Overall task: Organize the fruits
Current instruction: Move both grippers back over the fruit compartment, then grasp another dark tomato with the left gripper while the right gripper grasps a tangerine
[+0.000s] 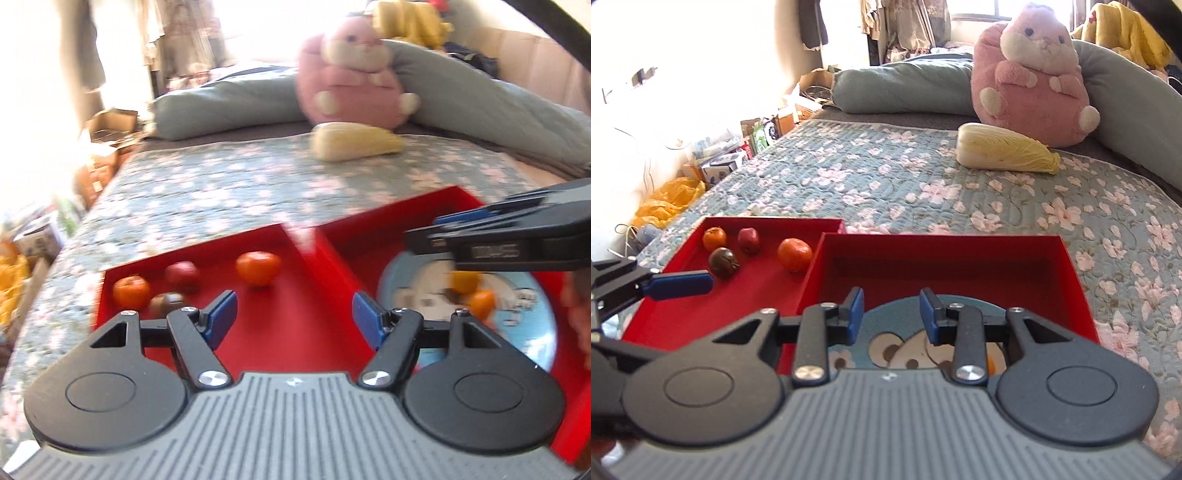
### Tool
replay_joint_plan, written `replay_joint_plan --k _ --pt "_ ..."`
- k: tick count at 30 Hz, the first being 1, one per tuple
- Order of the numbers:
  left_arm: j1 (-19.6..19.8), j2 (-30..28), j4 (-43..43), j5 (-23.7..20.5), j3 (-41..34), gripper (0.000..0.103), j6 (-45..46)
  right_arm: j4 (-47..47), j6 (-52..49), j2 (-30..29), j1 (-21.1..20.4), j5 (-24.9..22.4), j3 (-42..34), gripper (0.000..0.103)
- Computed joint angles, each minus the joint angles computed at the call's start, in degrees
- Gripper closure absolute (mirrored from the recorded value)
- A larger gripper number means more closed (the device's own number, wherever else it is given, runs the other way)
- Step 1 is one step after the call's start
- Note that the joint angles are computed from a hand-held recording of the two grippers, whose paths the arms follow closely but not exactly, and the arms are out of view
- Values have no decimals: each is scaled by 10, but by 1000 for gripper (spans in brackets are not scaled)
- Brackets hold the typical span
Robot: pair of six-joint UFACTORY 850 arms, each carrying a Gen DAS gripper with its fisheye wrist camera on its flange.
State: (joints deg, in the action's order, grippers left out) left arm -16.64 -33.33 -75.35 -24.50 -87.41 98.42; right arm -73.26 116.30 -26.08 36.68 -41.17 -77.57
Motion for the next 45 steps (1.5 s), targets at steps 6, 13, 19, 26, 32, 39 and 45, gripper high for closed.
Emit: replay_joint_plan --k 6,13,19,26,32,39,45 --pt "22 -65 169 69 -90 29 -219 -29 -56 -49 -2 43 -75 67" --pt "25 -119 314 65 -160 29 -359 101 -271 -146 -21 64 -215 67" --pt "19 -157 359 38 -208 29 -390 216 -437 -220 -38 42 -320 67" --pt "15 -206 413 25 -280 27 -430 255 -534 -278 -45 -10 -406 63" --pt "11 -229 425 13 -312 33 -431 277 -575 -306 -50 -47 -450 59" --pt "11 -226 373 7 -305 58 -366 277 -595 -326 -47 -78 -482 62" --pt "13 -222 365 1 -300 59 -374 268 -528 -291 -47 -46 -434 63"
